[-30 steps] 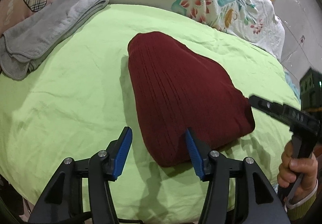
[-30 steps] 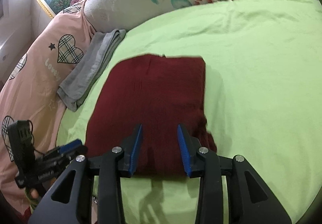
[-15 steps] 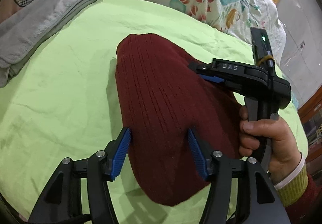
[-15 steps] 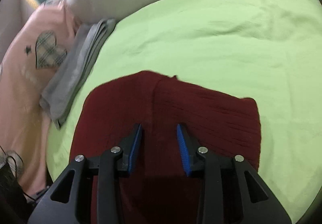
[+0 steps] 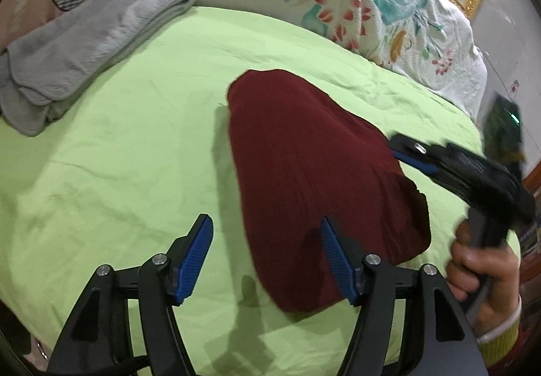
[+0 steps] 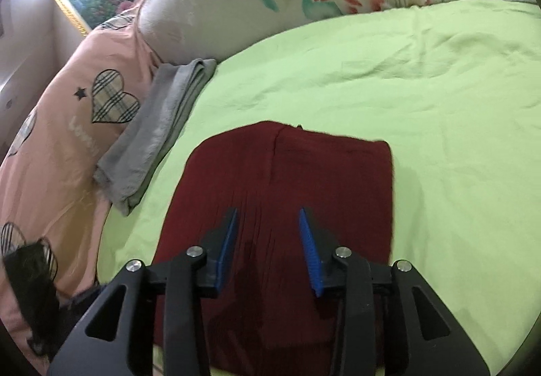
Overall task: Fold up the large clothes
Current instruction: 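Open both grippers and lift them away from the folded sweater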
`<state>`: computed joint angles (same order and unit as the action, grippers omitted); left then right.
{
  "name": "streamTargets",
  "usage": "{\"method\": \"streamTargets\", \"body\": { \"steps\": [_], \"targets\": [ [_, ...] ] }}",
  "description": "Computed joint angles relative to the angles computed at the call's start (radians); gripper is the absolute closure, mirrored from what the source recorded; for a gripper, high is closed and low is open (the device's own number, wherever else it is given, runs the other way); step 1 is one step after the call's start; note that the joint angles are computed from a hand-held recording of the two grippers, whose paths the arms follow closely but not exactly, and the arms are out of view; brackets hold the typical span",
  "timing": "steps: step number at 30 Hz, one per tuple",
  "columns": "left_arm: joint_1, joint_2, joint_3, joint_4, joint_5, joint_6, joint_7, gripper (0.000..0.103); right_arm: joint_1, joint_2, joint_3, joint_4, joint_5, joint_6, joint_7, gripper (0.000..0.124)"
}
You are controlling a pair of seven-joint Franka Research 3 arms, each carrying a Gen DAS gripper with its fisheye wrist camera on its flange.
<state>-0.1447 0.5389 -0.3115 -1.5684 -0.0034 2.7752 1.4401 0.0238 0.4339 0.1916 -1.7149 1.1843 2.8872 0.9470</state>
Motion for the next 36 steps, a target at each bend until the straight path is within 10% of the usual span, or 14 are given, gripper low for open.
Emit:
{"method": "streamTargets", "body": {
  "steps": [17, 26, 36],
  "targets": [
    [-0.102, -0.186, 0.138, -0.312, 0.28, 0.118, -0.209, 0.021, 0.179, -0.36, -0.072, -0.507, 0.114, 0.198, -0.136, 0.06],
    [-0.158, -0.216, 0.195, -0.381, 0.517, 0.056, -0.346, 0.021, 0.224, -0.39, -0.111, -0.587, -0.155, 0.198, 0.077, 0.046],
    [-0.079, -0.339, 0.128, -0.386, 0.467, 0.023, -0.193, 0.021, 0.21, -0.515, -0.155, -0.636, -0.403, 0.134, 0.215, 0.042]
  ]
}}
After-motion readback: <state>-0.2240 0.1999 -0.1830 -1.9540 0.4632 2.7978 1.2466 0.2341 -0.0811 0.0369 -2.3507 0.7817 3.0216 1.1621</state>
